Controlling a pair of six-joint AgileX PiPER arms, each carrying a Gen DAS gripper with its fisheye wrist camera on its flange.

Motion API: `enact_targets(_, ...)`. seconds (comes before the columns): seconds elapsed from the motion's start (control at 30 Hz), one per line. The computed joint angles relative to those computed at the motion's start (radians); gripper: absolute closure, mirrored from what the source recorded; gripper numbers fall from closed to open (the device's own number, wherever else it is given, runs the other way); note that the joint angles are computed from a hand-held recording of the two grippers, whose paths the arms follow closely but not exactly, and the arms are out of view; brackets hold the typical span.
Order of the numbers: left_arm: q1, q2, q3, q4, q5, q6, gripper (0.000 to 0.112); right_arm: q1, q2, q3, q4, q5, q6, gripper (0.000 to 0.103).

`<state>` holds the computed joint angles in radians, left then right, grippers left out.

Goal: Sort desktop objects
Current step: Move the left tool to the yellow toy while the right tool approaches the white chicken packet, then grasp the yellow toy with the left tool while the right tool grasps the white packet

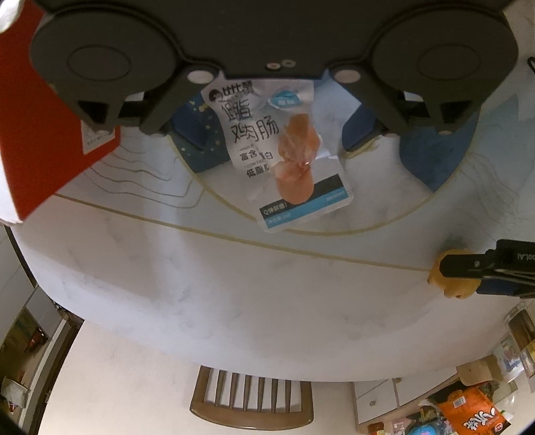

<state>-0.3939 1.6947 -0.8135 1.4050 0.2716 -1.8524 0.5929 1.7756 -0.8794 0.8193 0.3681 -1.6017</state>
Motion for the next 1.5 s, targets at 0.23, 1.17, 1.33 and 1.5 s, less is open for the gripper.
enact_targets(0.23,0.01,0.025,-0.005,-0.001,0.0,-0.003,0.01,0.004,0.034,-0.037,0.011,0.029,0.017,0.017)
enact_targets(1.17,-0.003,-0.002,0.0,0.048,-0.009,-0.028,0.035,-0.008,0.0,-0.041,0.046,0.061,-0.004,0.04)
enact_targets(1.33,-0.01,-0.017,0.006,0.028,-0.011,-0.006,0.037,-0.019,-0.018,-0.03,0.036,0.072,0.004,0.04)
enact_targets(1.5,-0.026,-0.043,0.017,-0.005,-0.002,0.025,0.037,-0.032,-0.046,-0.007,0.035,0.078,-0.006,0.04)
